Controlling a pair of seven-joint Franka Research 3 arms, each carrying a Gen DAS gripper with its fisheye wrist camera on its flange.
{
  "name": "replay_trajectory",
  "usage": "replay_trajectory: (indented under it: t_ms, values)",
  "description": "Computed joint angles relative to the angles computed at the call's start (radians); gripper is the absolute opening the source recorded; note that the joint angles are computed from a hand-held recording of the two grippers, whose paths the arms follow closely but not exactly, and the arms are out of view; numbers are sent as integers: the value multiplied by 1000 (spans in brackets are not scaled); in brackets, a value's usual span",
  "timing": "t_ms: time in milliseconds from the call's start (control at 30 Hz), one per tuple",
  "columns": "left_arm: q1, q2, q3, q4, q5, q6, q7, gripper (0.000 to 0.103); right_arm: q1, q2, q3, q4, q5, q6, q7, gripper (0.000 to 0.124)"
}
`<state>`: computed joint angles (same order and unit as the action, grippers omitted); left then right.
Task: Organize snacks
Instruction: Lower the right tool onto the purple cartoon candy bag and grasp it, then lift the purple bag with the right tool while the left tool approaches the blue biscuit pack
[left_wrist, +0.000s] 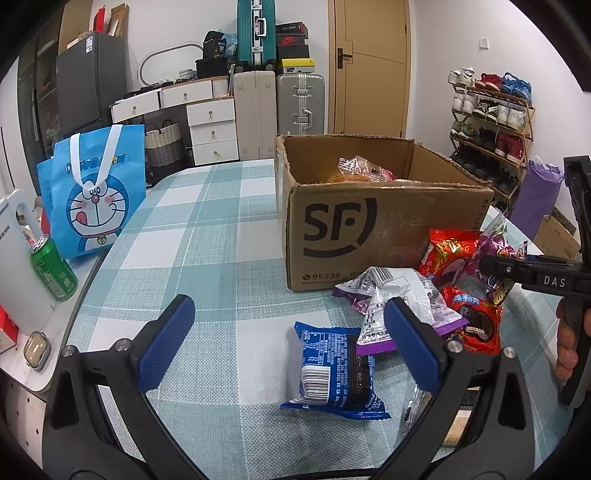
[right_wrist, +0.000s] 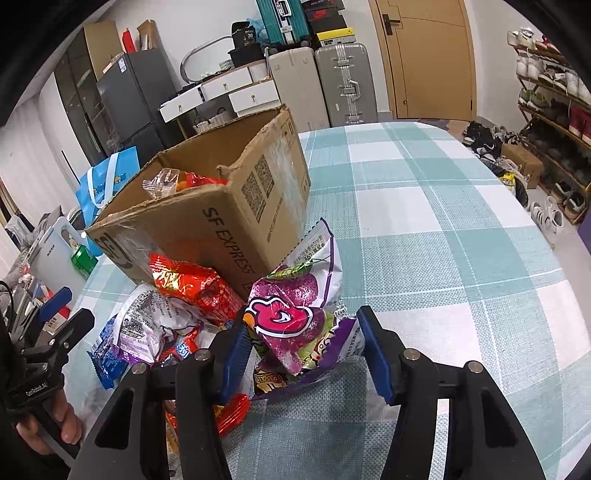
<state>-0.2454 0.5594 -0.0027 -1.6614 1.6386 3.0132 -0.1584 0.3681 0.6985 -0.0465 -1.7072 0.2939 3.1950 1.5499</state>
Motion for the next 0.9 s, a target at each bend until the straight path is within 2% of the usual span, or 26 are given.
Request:
replay_trajectory:
  t_ms: [200, 533, 733, 900]
  values:
    - [-1, -2, 0, -6, -32, -6, 27, 102, 19, -21, -16, -33, 11, 44, 3, 56]
    - [-21, 7, 35, -7, -114, 8, 82, 102, -32, -71, 69, -110, 54, 203, -37, 56]
    - [-33, 7, 50, -8, -132, 12, 94, 102, -91, -90, 146, -138, 40, 264, -51, 56]
    - [-36, 13, 55, -8, -170, 13, 134, 102, -109, -97, 173, -153, 21, 298, -53, 56]
